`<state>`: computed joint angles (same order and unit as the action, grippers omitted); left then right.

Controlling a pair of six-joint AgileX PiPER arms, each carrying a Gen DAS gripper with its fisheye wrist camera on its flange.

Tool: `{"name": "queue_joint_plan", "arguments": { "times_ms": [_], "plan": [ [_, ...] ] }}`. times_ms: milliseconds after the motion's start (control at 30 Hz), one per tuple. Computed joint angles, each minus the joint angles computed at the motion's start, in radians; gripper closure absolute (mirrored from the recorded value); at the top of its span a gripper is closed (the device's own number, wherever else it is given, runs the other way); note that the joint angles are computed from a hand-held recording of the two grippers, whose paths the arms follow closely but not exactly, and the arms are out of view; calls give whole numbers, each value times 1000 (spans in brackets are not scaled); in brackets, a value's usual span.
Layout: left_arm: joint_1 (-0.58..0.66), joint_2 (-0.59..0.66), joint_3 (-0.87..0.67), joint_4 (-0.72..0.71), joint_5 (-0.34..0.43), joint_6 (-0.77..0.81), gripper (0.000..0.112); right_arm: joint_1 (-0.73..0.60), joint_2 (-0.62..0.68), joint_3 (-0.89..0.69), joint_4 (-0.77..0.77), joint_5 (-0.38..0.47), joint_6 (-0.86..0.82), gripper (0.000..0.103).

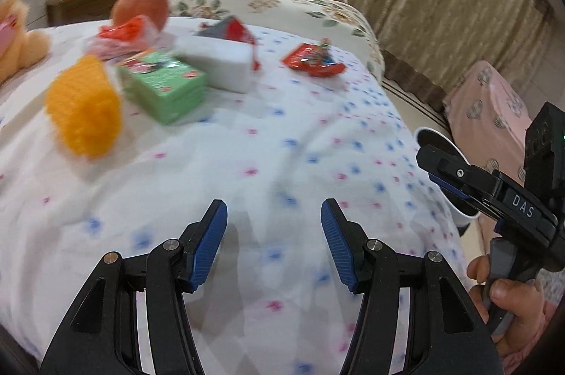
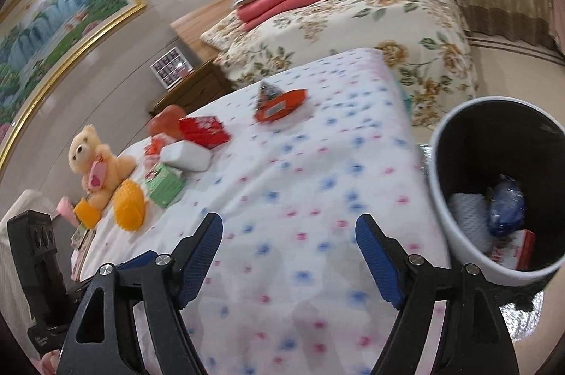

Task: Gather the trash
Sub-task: 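Open both tools to drop the wrapper and yellow bag into the bin, then move both open tools back over the items on the bed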

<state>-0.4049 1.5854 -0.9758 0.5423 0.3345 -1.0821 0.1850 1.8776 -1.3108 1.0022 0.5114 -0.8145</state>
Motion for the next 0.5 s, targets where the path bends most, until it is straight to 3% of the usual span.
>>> {"name": "queue_joint_plan", "arguments": {
  "times_ms": [500],
  "plan": [
    [163, -83, 121, -33, -16, 23, 54, 129, 116, -162, -141, 40, 106, 23]
  ]
}}
